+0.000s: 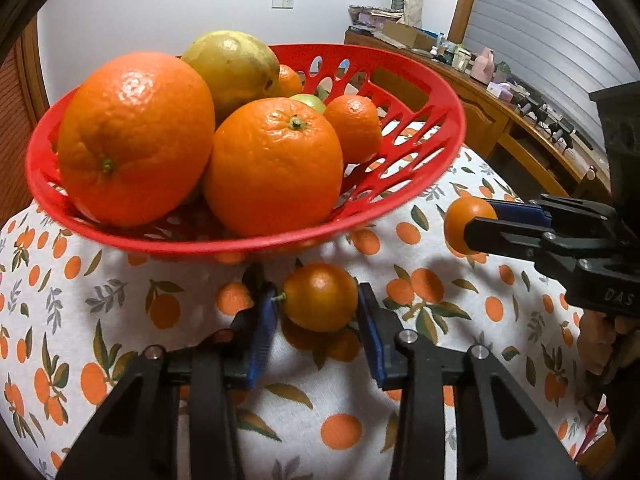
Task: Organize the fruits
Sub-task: 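Lower the left mandarin into the basket and open left gripper while right lowers its mandarin in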
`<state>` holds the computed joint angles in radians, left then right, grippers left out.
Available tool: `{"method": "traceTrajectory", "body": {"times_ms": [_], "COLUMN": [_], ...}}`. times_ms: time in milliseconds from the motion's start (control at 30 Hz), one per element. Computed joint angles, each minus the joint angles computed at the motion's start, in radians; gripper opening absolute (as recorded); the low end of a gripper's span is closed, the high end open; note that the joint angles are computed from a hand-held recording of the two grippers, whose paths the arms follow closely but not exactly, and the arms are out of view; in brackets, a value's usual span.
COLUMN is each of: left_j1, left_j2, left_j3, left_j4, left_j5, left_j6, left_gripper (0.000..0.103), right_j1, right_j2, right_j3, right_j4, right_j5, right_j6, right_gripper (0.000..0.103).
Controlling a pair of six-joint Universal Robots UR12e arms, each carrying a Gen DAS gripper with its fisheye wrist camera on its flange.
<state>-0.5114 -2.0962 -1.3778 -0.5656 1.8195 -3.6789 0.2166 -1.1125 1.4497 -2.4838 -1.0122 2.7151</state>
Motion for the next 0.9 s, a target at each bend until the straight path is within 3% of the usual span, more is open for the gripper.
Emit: {"method": "traceTrajectory", "body": {"times_ms": [433, 900], "left_j1": [-0.028, -0.03], "left_j2": [0.057, 0.083], "left_j3": [-0.056, -0.056], "left_j4": [0.099, 0.16], "left_j5": [0.013, 0.088], "left_j6": [0.023, 0.055], "left_gripper": [0.038, 0.038], "right_j1": [-0.002, 0.001], "right_j2": [-0.027, -0.036], "right_j3": [0.02, 0.013], "right_j4": [-0.062, -0.139], "right_j5": [0.028, 0.069], "right_j6": [0.019, 0.043], "right_gripper": [0.034, 0.034]}}
